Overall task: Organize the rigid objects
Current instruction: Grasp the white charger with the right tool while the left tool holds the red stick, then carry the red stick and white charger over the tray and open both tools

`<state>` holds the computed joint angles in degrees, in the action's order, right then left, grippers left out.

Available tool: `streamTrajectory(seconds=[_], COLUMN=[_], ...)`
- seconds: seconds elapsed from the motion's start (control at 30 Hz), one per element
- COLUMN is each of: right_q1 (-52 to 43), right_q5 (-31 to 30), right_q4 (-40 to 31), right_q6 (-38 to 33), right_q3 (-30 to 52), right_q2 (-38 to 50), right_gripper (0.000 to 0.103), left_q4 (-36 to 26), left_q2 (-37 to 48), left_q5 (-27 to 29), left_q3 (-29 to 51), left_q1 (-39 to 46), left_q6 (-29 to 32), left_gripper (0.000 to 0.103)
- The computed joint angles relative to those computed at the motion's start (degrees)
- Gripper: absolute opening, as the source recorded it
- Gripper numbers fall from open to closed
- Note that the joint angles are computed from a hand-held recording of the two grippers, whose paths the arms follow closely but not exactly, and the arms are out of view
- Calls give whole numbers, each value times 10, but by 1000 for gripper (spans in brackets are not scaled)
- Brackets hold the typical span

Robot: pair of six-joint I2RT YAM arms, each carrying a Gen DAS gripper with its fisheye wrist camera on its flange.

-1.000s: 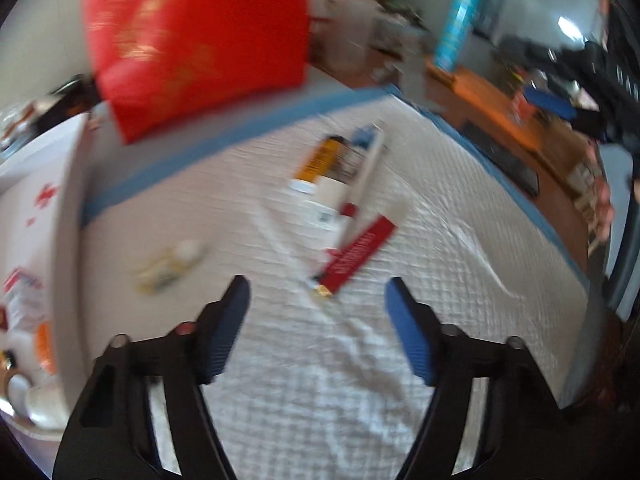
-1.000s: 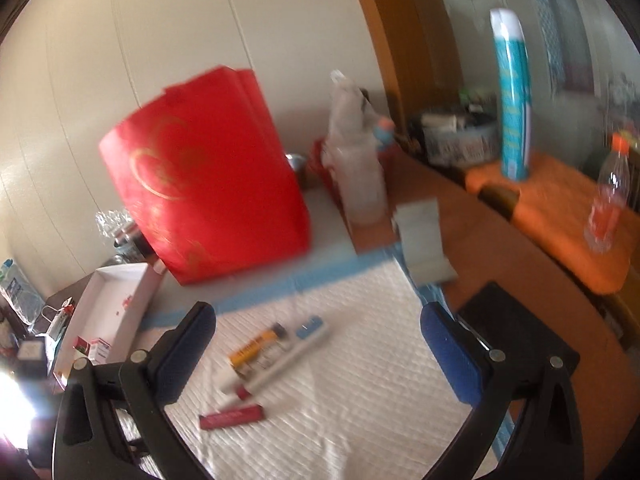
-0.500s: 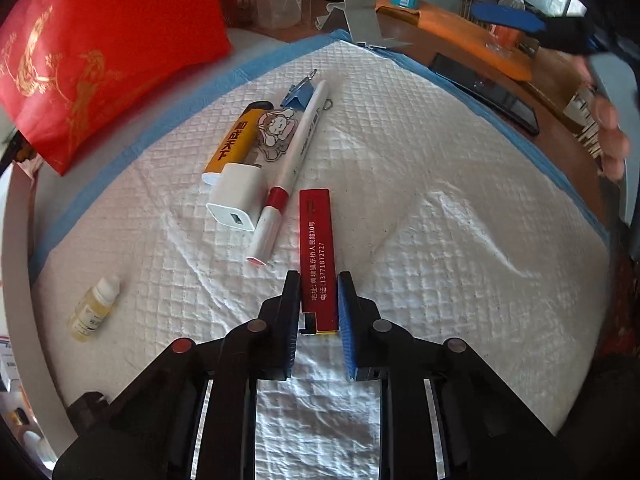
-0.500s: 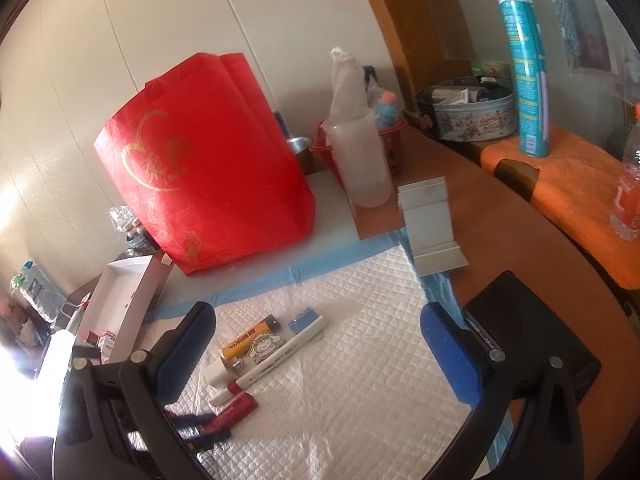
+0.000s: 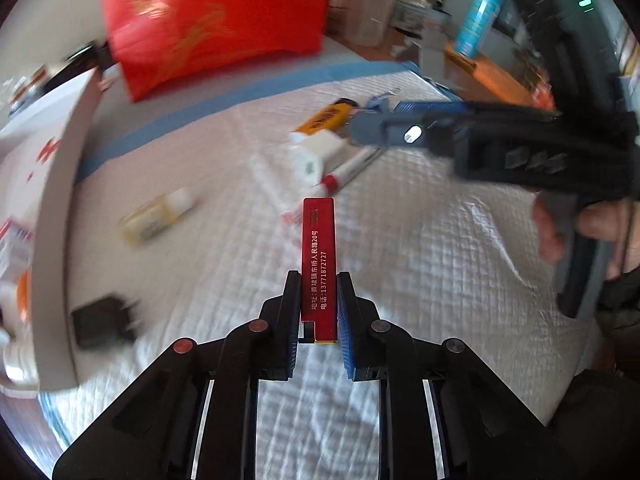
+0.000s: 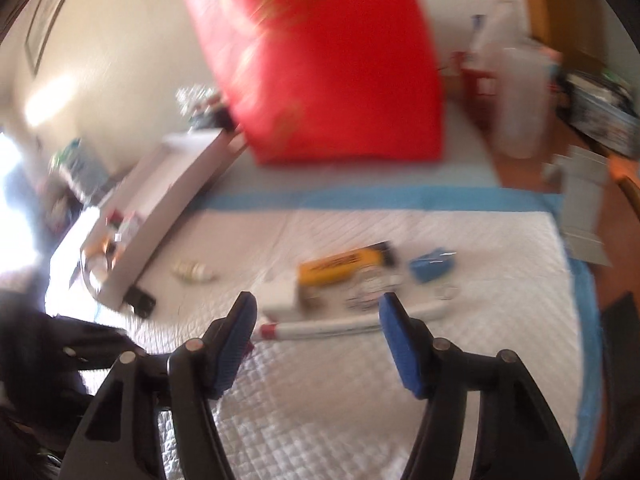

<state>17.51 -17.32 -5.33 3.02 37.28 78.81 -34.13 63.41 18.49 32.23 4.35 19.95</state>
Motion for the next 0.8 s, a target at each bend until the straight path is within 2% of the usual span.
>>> streamTrajectory(seconds=[0.3, 0.33, 0.37, 0.4, 0.43, 0.6, 0.8], right_q1=[91, 95, 103, 112, 116, 95, 98], right_q5=[108, 112, 123, 141, 149, 91, 66], right_q4=[8, 6, 9, 9, 9, 15, -11], right_q6=[1, -2, -3, -8, -12, 20, 53], right_q3=[60, 65, 67, 68, 68, 34, 14], right_q2=[119, 126, 130, 130, 128, 49, -123], right_gripper=[64, 62, 48, 43, 43, 43, 43], left_q4=[-74, -81, -88, -95, -99, -129, -145], left_q2=[-87, -93, -100, -109, -116, -150, -156], left_q5=[41, 45, 50, 52, 55, 86, 123], left_q3=[-10, -9, -4, 1, 4, 42, 107], left_q1=[134, 148, 161, 170, 176, 240, 308], left_q6=[37, 43, 49, 50, 50, 73, 88], left_gripper=[16, 16, 16, 17, 16, 16, 17])
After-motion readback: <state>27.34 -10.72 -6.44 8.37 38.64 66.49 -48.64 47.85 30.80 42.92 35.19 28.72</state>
